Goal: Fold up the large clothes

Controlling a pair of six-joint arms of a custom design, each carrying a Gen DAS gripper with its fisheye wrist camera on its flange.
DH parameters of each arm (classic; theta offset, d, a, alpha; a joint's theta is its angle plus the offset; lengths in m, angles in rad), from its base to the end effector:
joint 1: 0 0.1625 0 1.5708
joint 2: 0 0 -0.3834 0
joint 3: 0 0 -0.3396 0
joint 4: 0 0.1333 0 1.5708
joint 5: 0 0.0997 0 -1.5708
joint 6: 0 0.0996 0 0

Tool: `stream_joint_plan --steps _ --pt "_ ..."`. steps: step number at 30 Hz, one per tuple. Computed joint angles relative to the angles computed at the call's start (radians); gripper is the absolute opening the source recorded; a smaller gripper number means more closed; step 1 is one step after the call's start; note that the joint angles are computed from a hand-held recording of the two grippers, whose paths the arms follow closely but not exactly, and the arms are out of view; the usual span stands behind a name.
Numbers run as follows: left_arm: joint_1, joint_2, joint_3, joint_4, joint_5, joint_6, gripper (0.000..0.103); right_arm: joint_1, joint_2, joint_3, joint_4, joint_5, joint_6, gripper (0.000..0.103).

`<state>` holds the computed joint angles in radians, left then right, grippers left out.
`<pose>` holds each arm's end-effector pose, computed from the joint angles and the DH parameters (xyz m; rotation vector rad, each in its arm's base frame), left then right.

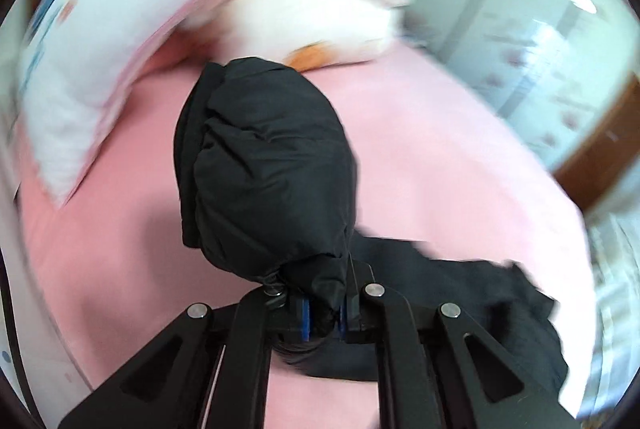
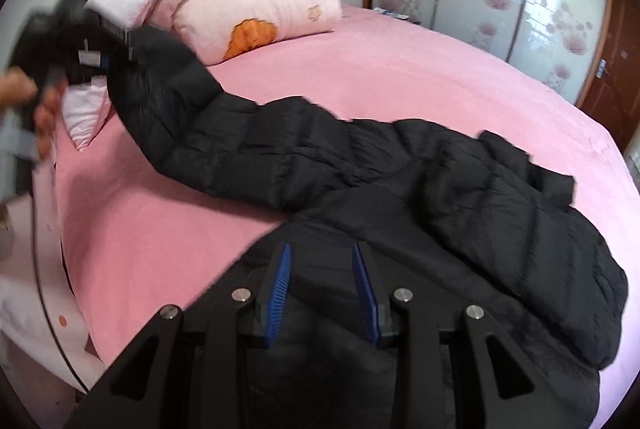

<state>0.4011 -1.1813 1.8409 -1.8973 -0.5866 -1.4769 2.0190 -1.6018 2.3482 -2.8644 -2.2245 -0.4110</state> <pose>-0.3668 -0.3905 0.2244 -0.1509 2.3641 -1.1291 0.2232 -0.2963 0.2995 0.7971 -2.2915 0.6929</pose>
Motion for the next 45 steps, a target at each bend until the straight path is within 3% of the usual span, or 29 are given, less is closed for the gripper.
stream_joint_plan --steps 4,7,10,14,15,20,23,26,29,32,34,36,40,45 --pt "-0.056 0.200 -0.188 -0.183 -0.022 0.297 0.008 -0.054 -0.141 0.001 0.066 0.011 0.011 0.032" --pt "-0.075 0.368 -0.343 -0.308 -0.102 0.493 0.009 -0.101 -0.245 -0.003 0.088 0.006 -0.006 0.032" --pt "-0.092 0.538 -0.485 -0.372 -0.202 0.606 0.010 -0.161 -0.338 -0.007 0.082 -0.009 -0.054 0.032" --pt "-0.075 0.762 -0.701 -0.358 -0.337 0.676 0.013 -0.279 -0.447 -0.023 0.107 0.015 -0.108 0.032" --pt "-0.073 0.798 -0.704 -0.348 -0.382 0.675 0.018 -0.320 -0.474 -0.029 0.119 0.026 -0.122 0.032" --pt "-0.045 0.894 -0.696 -0.373 -0.581 0.673 0.057 -0.464 -0.551 -0.042 0.165 0.081 -0.165 0.032" --pt "-0.043 0.879 -0.624 -0.455 -0.677 0.675 0.058 -0.526 -0.581 -0.052 0.204 0.133 -0.167 0.032" --pt "-0.064 0.831 -0.520 -0.556 -0.651 0.678 0.068 -0.532 -0.561 -0.064 0.195 0.143 -0.159 0.032" --pt "-0.099 0.700 -0.364 -0.576 -0.533 0.640 0.076 -0.548 -0.551 -0.092 0.229 0.181 -0.144 0.032" --pt "-0.122 0.609 -0.288 -0.459 -0.389 0.570 0.076 -0.556 -0.530 -0.131 0.276 0.225 -0.109 0.032" --pt "-0.130 0.550 -0.242 -0.304 -0.305 0.503 0.076 -0.566 -0.504 -0.160 0.293 0.254 -0.087 0.032" --pt "-0.129 0.495 -0.179 -0.202 -0.251 0.440 0.076 -0.573 -0.472 -0.186 0.300 0.273 -0.073 0.033" --pt "-0.088 0.435 -0.093 -0.106 -0.257 0.294 0.076 -0.592 -0.394 -0.235 0.312 0.296 -0.046 0.037" --pt "-0.014 0.418 -0.001 -0.286 -0.312 0.228 0.076 -0.618 -0.308 -0.254 0.282 0.292 -0.004 0.037"
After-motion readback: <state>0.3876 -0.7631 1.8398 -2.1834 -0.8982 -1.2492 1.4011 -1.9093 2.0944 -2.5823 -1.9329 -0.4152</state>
